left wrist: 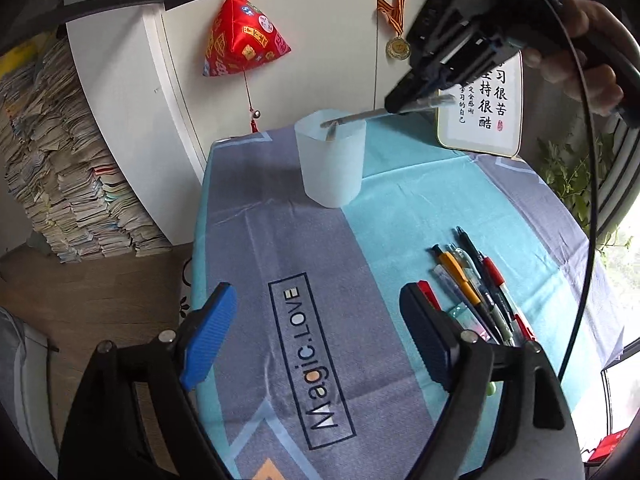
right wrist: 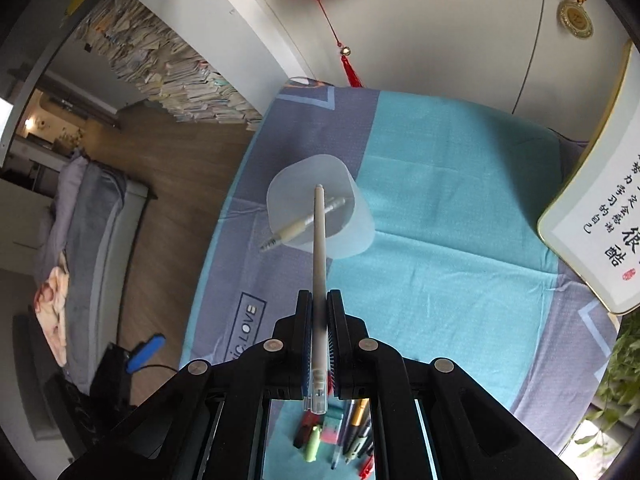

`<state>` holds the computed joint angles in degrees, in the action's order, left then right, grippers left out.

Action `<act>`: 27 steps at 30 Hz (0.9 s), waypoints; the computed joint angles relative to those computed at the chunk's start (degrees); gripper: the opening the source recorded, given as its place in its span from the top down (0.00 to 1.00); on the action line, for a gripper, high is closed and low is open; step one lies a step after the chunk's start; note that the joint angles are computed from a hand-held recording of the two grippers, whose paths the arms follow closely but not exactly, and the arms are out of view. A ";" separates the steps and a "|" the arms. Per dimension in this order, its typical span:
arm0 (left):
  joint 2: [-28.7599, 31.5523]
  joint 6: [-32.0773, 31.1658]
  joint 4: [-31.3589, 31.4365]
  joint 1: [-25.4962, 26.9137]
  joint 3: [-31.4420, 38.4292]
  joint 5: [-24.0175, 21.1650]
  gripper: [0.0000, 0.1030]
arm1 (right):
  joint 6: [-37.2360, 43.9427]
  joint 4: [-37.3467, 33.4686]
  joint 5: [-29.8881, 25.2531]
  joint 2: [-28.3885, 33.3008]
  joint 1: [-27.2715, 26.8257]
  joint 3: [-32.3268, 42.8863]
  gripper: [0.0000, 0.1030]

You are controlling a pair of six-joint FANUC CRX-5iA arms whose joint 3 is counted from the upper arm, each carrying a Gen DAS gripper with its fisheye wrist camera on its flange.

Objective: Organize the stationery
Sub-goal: 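Carry the white pen into the frosted cup and open the right tool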

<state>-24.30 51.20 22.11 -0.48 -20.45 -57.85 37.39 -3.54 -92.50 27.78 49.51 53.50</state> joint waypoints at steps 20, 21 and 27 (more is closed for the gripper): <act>-1.67 -2.96 5.22 0.87 -3.73 -3.18 0.20 | -10.60 14.25 10.96 -11.33 7.34 -17.43 0.64; -1.90 -3.18 5.46 0.62 -4.32 -3.25 0.20 | -11.16 17.55 11.15 -13.10 9.44 -20.95 0.45; -3.30 -2.29 3.99 -1.78 -6.98 -2.50 0.20 | -23.80 31.24 11.63 -24.00 20.75 -42.16 0.32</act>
<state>-27.60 48.91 26.10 -2.26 -27.44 -60.34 13.58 27.70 -80.87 3.78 70.26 11.33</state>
